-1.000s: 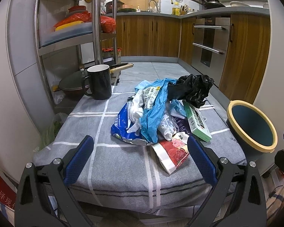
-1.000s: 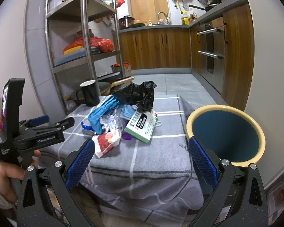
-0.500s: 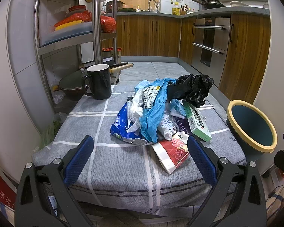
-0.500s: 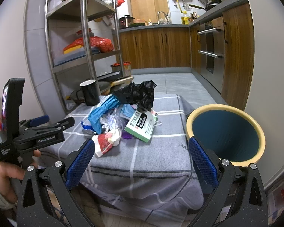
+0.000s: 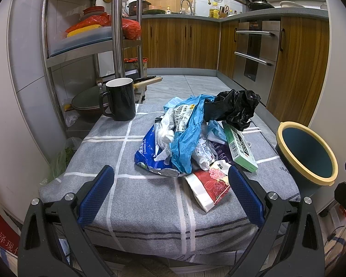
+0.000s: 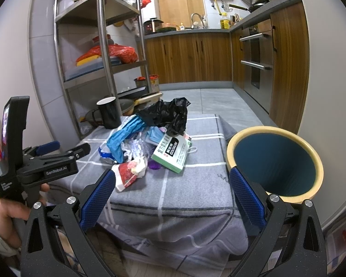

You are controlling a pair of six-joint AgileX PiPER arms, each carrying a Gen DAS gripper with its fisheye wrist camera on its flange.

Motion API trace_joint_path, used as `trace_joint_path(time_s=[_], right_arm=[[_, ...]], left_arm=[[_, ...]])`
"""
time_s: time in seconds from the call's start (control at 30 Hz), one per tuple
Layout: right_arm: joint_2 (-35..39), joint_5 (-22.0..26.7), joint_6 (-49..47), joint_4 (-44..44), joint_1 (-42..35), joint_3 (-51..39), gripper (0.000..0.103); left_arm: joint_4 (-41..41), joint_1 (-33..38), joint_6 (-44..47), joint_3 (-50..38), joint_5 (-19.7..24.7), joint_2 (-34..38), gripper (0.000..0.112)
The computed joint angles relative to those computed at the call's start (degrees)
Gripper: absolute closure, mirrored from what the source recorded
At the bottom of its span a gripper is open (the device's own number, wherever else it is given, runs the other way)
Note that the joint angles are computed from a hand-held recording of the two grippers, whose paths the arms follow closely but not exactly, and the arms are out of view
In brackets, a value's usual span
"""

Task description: Collect trash

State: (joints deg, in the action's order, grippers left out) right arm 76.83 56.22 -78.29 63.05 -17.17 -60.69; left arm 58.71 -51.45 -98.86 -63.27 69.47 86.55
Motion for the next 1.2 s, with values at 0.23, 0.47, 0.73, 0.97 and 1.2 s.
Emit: trace_joint_path(time_s=[0.23,0.47,0.73,0.97,1.2], right_arm=[[0.0,0.2,0.0,-0.1,-0.2,0.0,0.005],[0.1,0.2,0.1,0.0,-0.1,-0.1,0.005],[0.2,0.3,0.3,-0.2,0.0,-0.3,0.005],[1.3,1.4,2.9,-2.0,0.2,-1.9,0.005],[6.6,2.1,11.6,-6.4,3.8,-9.4,0.005]], left_arm=[[-0.1,0.0,0.2,-0.2,0.1,0.1,0.015],[-0.1,0.1,0.1,-0.1,-0.1,0.0,0.015],[-0.1,0.0,-0.1,-0.5,-0.9,0.4,0.015],[-1.0,3.0,1.5,0.2,-5.0,-1.6,0.015],[-5.1,11.0,10.9,-3.3,-10.6,-0.7,0.015]])
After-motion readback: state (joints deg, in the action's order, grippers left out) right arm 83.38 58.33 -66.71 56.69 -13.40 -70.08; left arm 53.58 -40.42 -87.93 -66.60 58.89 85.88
